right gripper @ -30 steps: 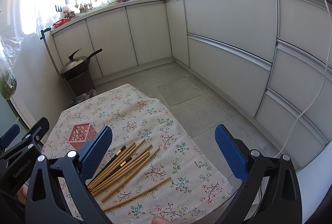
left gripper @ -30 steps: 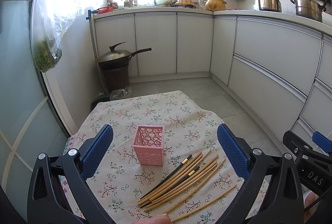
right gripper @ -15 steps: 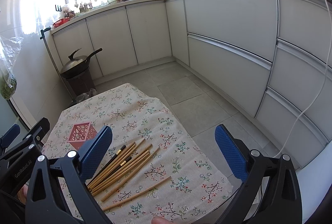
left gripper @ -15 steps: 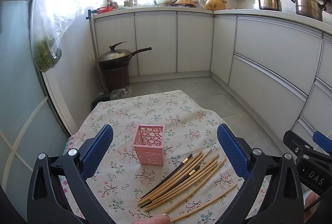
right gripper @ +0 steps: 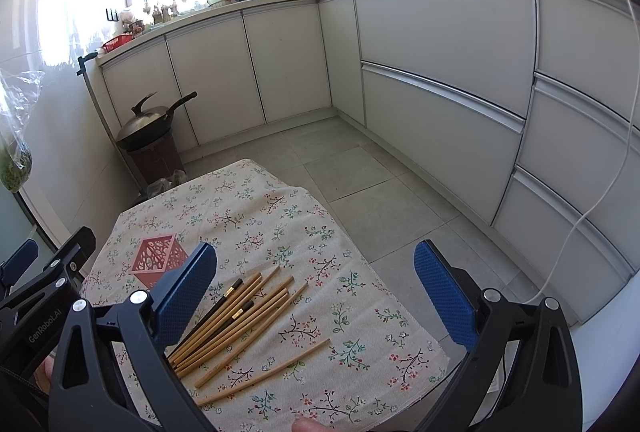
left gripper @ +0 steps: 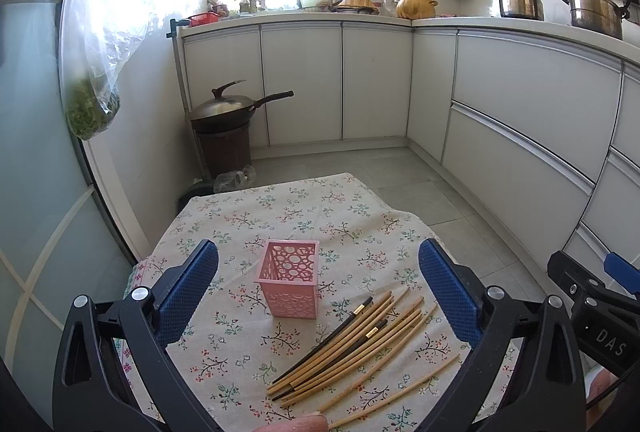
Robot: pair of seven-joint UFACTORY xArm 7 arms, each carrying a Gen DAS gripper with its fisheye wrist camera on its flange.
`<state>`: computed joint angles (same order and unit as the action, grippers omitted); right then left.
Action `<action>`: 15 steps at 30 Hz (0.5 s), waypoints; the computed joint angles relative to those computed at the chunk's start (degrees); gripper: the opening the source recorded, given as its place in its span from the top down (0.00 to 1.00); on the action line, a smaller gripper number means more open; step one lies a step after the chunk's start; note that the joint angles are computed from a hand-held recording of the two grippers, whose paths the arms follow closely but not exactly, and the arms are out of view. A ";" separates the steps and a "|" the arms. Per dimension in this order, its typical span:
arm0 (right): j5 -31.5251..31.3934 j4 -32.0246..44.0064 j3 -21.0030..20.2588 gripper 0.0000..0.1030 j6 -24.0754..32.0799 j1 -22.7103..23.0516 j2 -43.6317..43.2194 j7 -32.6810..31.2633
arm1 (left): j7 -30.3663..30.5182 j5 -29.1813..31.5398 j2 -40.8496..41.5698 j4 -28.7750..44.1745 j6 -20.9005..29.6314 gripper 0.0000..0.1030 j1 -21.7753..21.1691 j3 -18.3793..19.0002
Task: Organize utensils
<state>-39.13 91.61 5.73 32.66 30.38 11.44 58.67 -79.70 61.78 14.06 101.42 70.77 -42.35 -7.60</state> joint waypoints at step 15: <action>3.02 -0.98 -0.18 0.06 0.41 -1.23 -0.66 2.40 | 2.71 -4.41 1.12 1.41 -0.54 0.07 0.91 0.43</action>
